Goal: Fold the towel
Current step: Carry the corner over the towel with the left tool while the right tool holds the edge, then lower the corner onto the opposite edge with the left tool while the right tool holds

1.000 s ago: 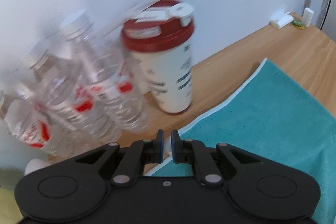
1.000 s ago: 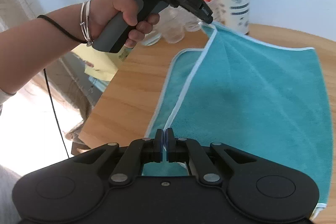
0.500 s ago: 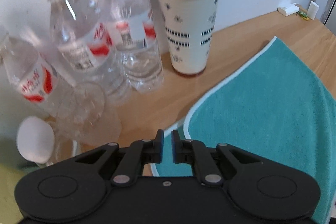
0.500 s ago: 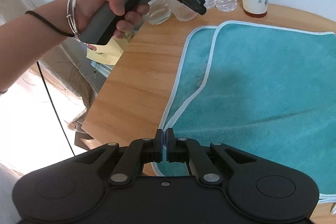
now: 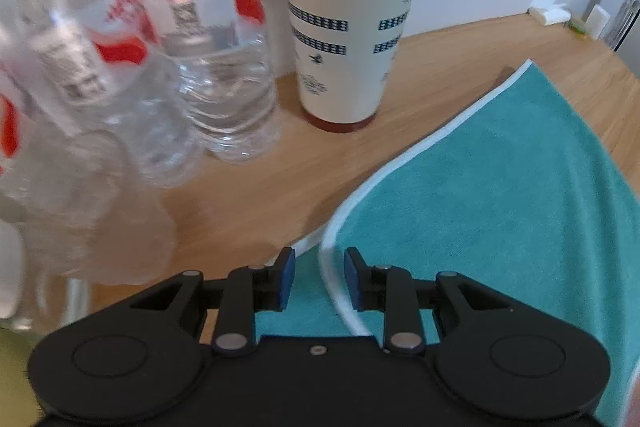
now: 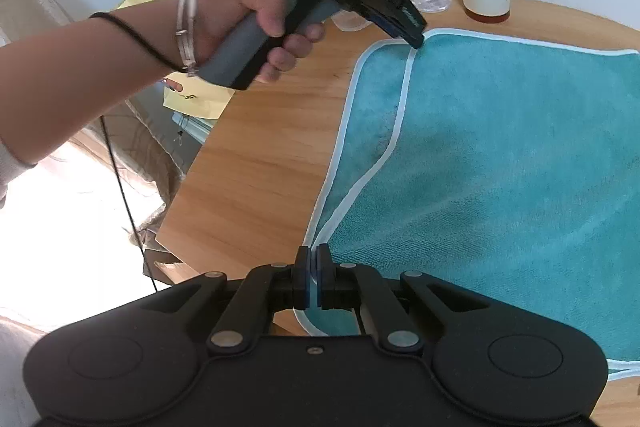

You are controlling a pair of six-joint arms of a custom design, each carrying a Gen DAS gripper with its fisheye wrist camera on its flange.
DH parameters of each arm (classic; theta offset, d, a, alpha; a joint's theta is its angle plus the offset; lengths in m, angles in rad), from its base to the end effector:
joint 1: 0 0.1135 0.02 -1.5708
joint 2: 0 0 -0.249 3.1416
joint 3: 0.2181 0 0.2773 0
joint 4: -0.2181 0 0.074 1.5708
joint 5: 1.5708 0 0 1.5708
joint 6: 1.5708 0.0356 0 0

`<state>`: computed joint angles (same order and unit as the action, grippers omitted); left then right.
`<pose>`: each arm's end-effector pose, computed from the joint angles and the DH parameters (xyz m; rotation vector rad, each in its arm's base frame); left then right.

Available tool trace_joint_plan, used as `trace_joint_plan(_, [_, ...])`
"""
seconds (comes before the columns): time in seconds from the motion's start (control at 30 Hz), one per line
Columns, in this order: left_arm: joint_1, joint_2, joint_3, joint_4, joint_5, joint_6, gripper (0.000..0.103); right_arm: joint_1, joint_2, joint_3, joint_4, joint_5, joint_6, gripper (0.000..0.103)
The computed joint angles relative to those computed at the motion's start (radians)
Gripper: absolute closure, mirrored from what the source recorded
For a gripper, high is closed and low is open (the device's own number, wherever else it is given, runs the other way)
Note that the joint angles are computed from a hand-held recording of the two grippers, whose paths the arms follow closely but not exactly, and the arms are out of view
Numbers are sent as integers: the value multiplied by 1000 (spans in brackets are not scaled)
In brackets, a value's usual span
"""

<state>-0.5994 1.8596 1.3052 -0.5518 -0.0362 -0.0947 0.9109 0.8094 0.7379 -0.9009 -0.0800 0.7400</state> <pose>0.3325 -0.2256 0.1627 0.6599 2.6053 -0.1705 0.1107 0.1473 0.2438 -0.2646 2.6977 0.6879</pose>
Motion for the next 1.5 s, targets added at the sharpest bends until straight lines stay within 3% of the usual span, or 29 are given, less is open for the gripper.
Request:
trace_joint_plan(0.3, [15,72,57,-13,32,-36,77,-23,-24,-12,-11,-31,-14,101])
trace_joint_plan(0.33, [15,75,60,-10,32,-34,78,-24,-26,-12,-13,-33,-14,101])
trace_joint_plan(0.4, [15,80,66,-10,46,-31,94,-29,-40,-20,-16,-37,-4,101])
trace_joint_plan(0.5, [6,71,63,-10,28,-21,99,-32,-51,-30,-17,-33,5,101])
trace_joint_plan(1.0, [33,-13,9,-6,-30,-47,100,15,-41,-35,15,-32,-15,101])
trace_joint_plan(1.5, [90,-112,-131,8,-71,-20,100,-35,84,-25,28,-145,-106,101])
